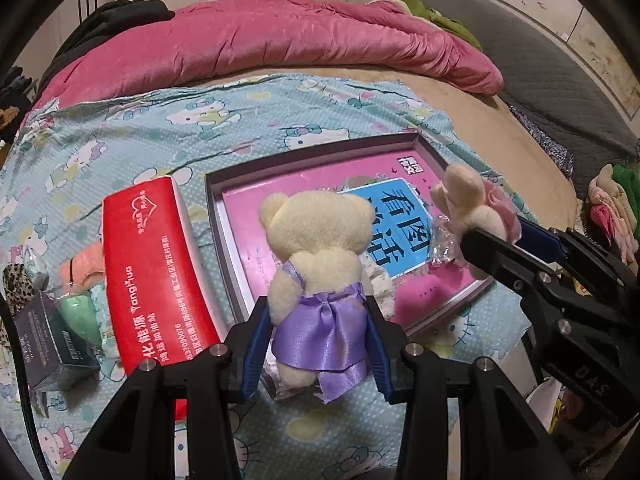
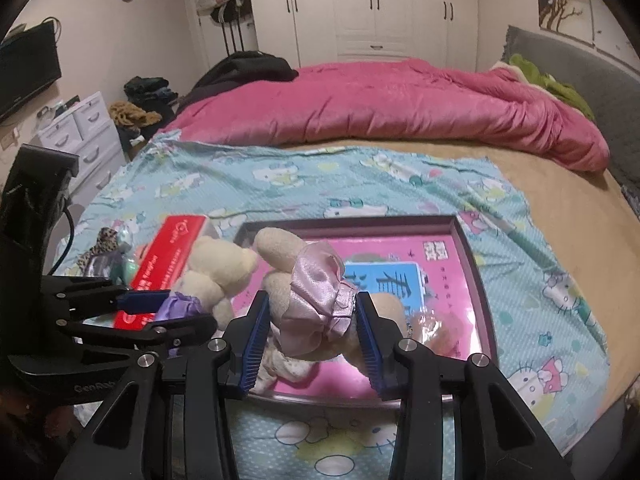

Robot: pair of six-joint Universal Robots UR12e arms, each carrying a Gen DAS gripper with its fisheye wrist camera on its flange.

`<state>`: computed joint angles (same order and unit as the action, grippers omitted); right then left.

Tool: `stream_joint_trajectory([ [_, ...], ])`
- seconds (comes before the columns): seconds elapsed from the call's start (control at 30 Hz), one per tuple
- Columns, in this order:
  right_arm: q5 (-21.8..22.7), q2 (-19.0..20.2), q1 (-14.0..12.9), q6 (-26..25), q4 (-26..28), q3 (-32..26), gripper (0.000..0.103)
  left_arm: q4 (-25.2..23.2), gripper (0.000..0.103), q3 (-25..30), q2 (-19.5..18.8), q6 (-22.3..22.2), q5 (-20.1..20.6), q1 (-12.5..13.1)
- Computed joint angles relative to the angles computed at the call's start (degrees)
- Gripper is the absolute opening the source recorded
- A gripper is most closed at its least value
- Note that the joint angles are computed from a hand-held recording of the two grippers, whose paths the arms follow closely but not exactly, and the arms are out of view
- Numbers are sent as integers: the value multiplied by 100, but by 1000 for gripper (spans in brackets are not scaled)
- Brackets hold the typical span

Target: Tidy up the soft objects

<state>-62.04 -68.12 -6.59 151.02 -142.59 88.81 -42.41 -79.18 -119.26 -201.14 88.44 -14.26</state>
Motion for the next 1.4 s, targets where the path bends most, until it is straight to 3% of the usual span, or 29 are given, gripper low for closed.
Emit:
stream_joint_trajectory([
  [0.5,-129,229,23,-142,365,-85,44,-132,45,67,-148,88,-31,9],
  [0.9,-851,430,107,-80,175,-156,46,-241,45,186,-275,126,34,-10],
  [1.17,-537,438,63,-23,157,-128,58,-344,45,320,-394,184,91,-45],
  [1.4,-430,406,29,98,241,-122,63,-408,45,407,-464,259,136,-68],
])
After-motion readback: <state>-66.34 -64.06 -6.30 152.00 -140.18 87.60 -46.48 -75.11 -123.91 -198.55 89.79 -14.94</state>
